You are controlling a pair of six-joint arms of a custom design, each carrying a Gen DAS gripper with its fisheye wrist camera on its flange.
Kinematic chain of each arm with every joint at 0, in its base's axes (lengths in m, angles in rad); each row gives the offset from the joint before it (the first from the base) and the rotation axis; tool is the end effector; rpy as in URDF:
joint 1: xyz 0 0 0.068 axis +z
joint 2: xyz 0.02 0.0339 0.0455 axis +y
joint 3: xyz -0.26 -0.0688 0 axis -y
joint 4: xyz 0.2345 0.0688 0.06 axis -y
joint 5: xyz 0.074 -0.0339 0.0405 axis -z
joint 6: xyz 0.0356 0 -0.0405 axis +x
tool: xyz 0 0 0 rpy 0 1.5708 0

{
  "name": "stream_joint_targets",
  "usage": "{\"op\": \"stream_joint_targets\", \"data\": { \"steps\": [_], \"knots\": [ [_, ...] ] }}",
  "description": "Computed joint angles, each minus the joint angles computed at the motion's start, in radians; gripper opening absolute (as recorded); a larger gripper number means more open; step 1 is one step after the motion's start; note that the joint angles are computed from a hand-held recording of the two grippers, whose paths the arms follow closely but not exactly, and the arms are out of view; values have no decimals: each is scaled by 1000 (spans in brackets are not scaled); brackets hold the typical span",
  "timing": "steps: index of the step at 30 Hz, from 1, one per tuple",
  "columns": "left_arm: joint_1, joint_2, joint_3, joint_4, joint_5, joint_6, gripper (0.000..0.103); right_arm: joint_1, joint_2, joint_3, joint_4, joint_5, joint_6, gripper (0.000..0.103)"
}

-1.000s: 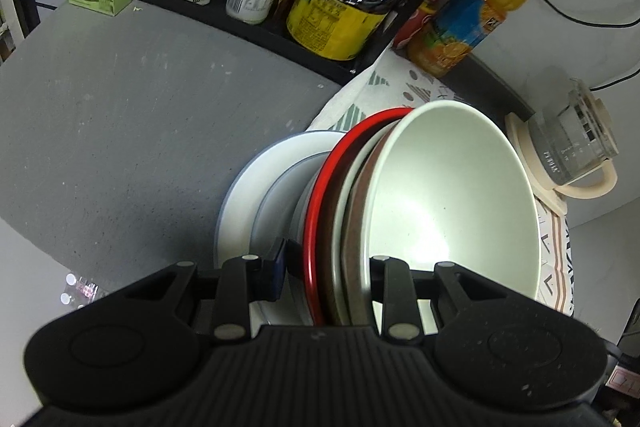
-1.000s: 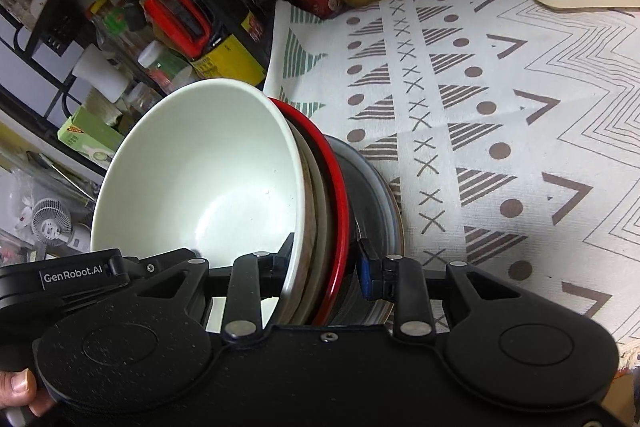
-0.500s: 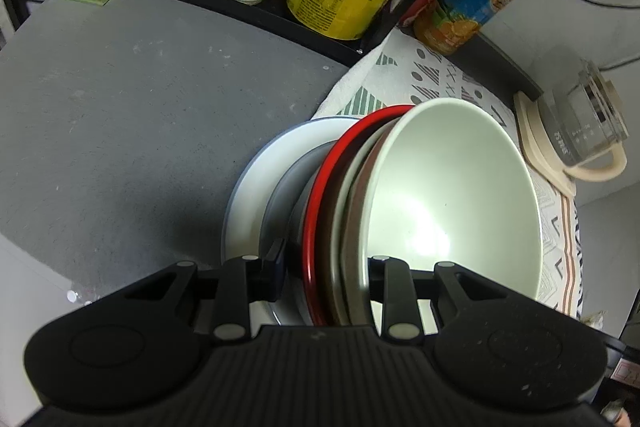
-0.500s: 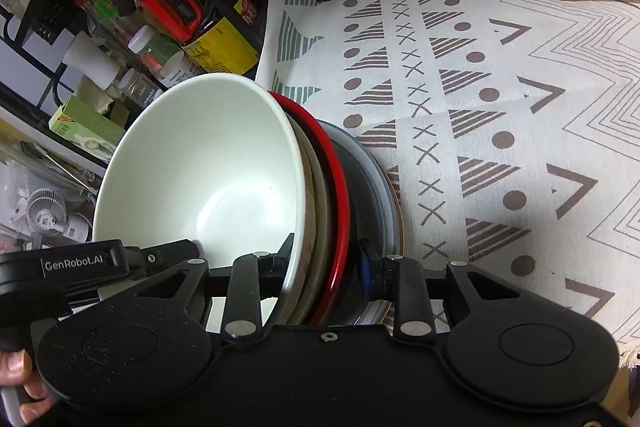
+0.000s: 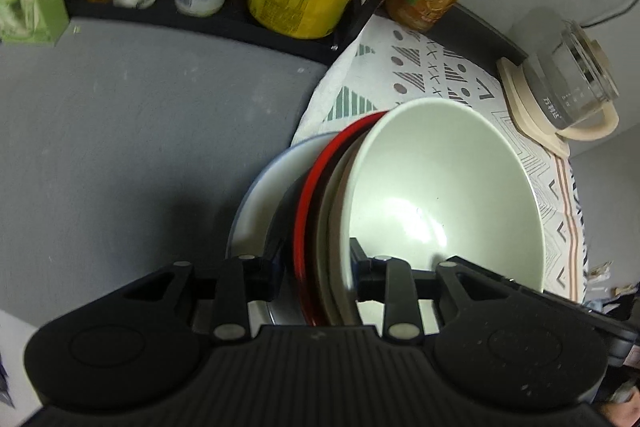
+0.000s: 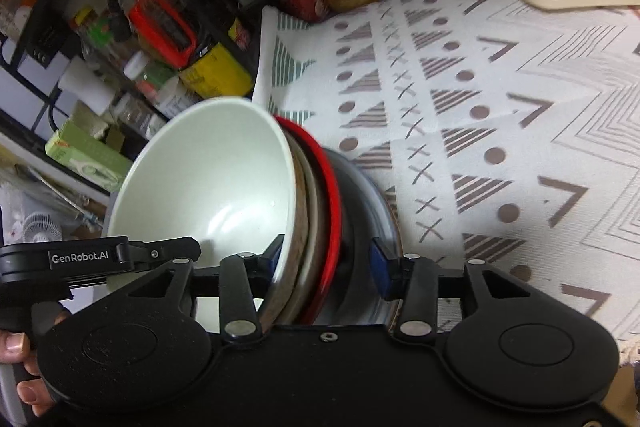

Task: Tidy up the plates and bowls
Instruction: 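Carry the nested bowls and lower them onto the plate stack, then open both grippers and release the bowl stack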

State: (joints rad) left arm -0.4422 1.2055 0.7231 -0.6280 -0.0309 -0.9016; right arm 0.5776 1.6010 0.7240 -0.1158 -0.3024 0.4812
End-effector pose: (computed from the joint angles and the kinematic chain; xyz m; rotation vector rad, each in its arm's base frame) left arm 0.1915 -0.0895 0.2025 -0.6333 2.6649 -0.3665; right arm 0.2312 0.1634 0.1410 -0.2515 2.6830 0.7582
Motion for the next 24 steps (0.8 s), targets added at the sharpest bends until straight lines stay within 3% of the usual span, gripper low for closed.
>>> {"op": "stream_joint_targets", "data": {
  "steps": [4,9,13,16,24],
  "knots": [
    [-7,-19,11,0,-24,31,46,-1,-126,-55,-7,57,-9,58],
    [-60,-89,18,-30,-131,-15,67,-16,-317,-137,-38,157,32,83],
    [-143,-117,39,-66,-196,-32,82,-24,-497,-206,-92,234,66,91],
    [-215,-118,75,-122,-250,-70,84,-25,-625,-231,-161,270,71,97],
    [-402,-180,129,-246,-363,-204,88,62,-890,-232,-362,398,83,98]
  ]
}}
